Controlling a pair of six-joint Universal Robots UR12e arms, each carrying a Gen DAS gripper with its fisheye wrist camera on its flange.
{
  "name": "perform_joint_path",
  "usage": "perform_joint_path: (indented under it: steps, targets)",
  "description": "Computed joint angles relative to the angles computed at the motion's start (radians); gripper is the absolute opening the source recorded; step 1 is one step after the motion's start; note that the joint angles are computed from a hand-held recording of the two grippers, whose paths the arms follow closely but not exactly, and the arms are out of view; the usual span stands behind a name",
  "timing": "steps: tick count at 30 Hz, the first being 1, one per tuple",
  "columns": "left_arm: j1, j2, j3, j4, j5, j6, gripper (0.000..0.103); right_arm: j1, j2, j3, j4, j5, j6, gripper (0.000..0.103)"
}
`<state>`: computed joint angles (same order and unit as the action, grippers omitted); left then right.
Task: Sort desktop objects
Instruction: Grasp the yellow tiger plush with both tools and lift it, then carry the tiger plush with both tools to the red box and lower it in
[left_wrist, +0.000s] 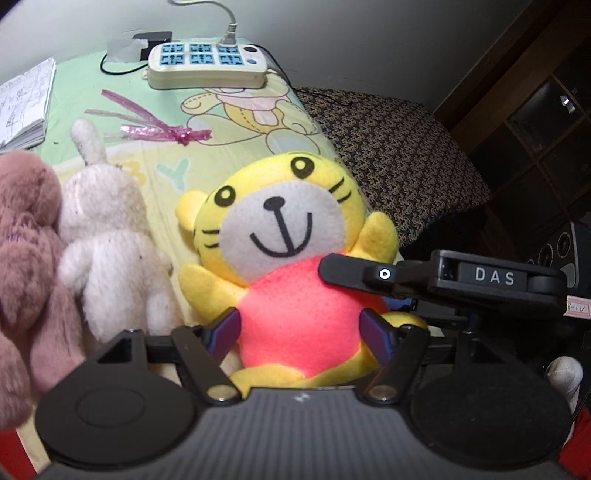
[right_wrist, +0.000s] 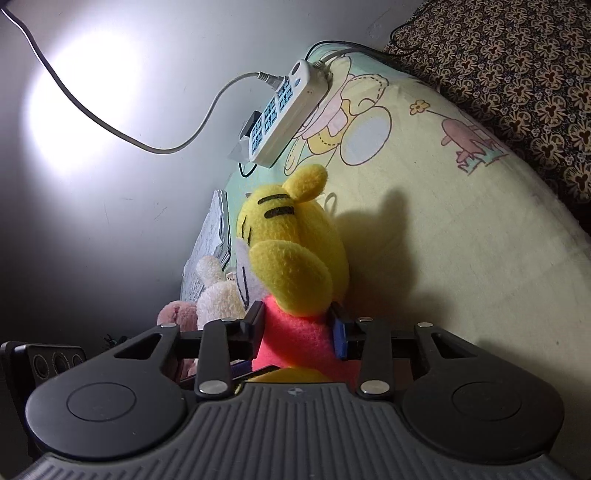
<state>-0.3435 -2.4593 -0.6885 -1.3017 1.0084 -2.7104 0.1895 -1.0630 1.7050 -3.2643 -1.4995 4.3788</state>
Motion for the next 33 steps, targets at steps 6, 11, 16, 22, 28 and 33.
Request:
perform_joint_path:
  steps: [6,11,16,22,28,33]
  targets:
    - [0.019,0.114,-0.191,0.032,0.009,0.098,0.080,0.034,-0.060,0.056,0.045,-0.011,0.029,0.038]
    - [0.044,0.174,-0.288,-0.027,0.009,0.136,0.079,0.066,-0.093,0.097,0.052,-0.003,0.078,0.034]
    - [0.063,0.198,-0.332,-0.075,-0.015,0.151,0.079,0.107,-0.121,0.121,0.064,-0.006,0.100,0.033]
    - [0.058,0.228,-0.386,0.000,-0.043,0.204,0.066,0.139,-0.132,0.114,0.099,-0.043,0.076,0.033]
    - [0.067,0.262,-0.435,0.047,-0.090,0.256,0.060,0.153,-0.134,0.092,0.155,-0.093,0.031,0.032]
    - [0.102,0.280,-0.441,-0.002,-0.149,0.322,0.060,0.166,-0.140,0.087,0.162,-0.113,0.035,0.028]
